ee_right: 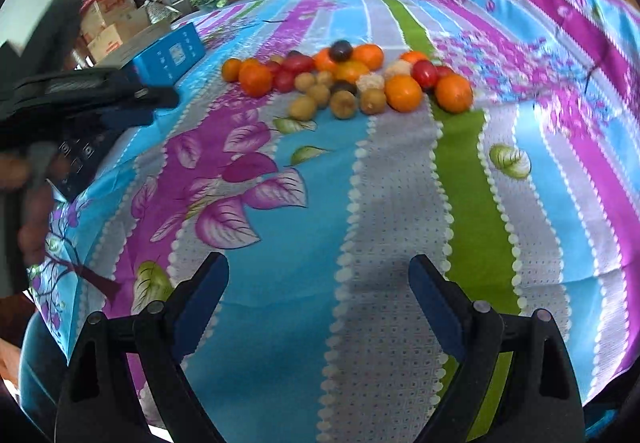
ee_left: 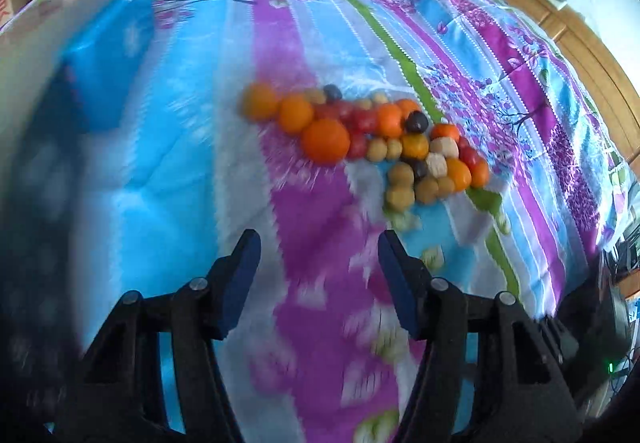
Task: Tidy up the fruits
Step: 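Move both open tools from the basket back to the fruit pile, then grasp an orange with the left tool while the right tool grasps a kiwi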
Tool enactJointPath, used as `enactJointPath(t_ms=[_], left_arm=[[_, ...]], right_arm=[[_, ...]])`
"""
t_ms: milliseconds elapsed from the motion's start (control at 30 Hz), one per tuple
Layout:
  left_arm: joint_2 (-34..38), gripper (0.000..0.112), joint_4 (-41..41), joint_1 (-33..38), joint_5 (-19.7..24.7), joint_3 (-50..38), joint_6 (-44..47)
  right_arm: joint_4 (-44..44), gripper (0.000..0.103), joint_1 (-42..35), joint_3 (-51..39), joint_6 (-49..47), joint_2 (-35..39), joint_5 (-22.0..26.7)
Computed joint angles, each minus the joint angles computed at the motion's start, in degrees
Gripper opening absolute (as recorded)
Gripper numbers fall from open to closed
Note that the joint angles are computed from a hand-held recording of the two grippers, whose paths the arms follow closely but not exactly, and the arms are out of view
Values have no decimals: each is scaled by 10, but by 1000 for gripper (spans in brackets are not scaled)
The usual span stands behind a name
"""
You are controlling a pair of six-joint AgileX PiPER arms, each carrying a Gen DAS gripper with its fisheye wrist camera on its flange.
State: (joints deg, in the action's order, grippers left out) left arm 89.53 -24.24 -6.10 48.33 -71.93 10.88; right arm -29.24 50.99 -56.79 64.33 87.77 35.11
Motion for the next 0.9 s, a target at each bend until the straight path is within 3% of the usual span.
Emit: enactJointPath(t_ms=[167, 267, 367, 400, 433, 467, 600, 733, 900], left_arm=[[76, 61, 26, -36, -48, -63, -4], [116, 61, 72, -52, -50, -101, -38], [136, 61, 78, -55, -51, -119, -48], [140, 58, 85, -57, -49, -123, -55], [145, 44, 82, -58, -45, -125, -51], [148, 41, 93, -60, -45, -128, -57], [116, 40, 90, -65, -75, -90, -42], [38, 40, 75, -55, -108, -12, -44], [-37, 40, 62, -22, -112, 67, -71]], right_arm=[[19, 91, -29, 28, -1, -22, -26], [29, 91, -41, 36, -3, -29, -39], [41, 84, -46, 35, -17, -28, -45], [47, 83, -47, 33, -24, -27, -46], [48, 82, -48, 33, -27, -27, -48], [51, 76, -50, 33, -32, -26, -51], [53, 68, -51, 30, -40, -27, -56], [55, 61, -55, 24, -50, -29, -69], [122, 50, -91, -61, -163, 29, -91]])
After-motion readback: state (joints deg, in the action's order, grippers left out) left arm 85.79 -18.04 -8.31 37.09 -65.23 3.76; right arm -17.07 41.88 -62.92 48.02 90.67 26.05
